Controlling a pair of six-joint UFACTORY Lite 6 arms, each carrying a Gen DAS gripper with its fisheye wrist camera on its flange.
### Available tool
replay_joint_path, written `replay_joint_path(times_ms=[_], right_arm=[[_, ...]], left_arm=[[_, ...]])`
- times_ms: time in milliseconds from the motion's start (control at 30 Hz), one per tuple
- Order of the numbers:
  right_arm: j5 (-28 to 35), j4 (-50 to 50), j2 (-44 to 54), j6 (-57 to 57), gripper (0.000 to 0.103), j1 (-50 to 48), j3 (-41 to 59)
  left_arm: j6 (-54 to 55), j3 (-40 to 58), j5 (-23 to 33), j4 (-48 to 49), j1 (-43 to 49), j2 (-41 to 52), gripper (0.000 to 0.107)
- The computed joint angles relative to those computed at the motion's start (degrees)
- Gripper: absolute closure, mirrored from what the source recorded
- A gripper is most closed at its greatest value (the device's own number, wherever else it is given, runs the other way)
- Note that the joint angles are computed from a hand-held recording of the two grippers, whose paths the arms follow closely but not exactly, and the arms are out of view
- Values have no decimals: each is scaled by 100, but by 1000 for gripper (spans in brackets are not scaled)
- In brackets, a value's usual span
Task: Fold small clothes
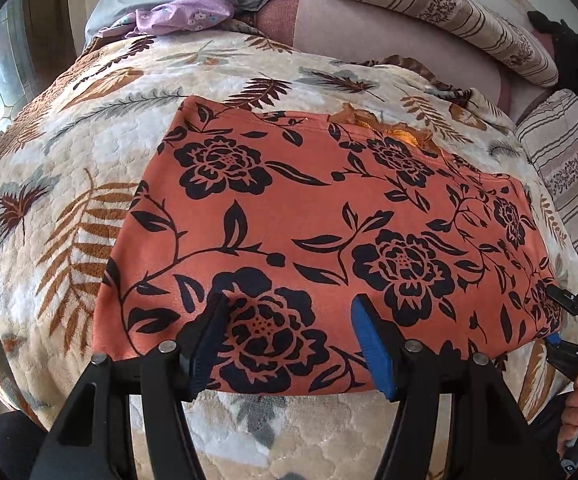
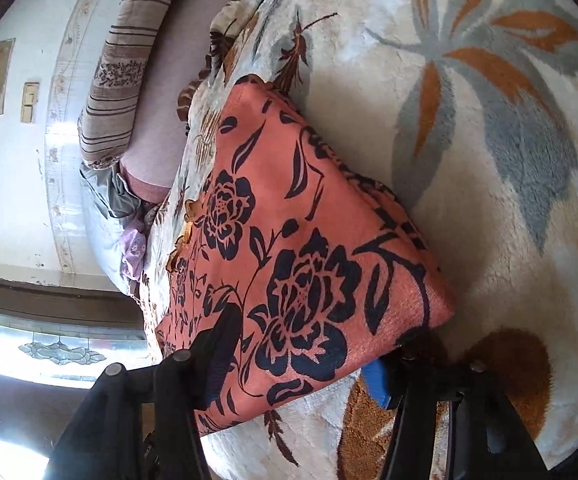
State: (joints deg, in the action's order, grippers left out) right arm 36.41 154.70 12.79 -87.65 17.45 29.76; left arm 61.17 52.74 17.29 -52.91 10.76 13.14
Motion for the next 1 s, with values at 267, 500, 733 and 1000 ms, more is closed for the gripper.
replay_joint_path(times_ms=[267, 500, 733, 1000], right_arm=[[201, -183, 61, -38, 43, -81, -52], [304, -412, 61, 73, 43, -191, -81], [286, -209, -7, -139, 67, -202, -310], [501, -62, 10, -232, 75, -227, -468]], left_arm=[[-65, -48, -138, 109, -135, 10, 42], [-352, 43, -155, 371, -184, 35, 42], [-765, 63, -251, 767, -352, -1, 42], [-1120, 101, -384, 1117, -506, 53, 42]])
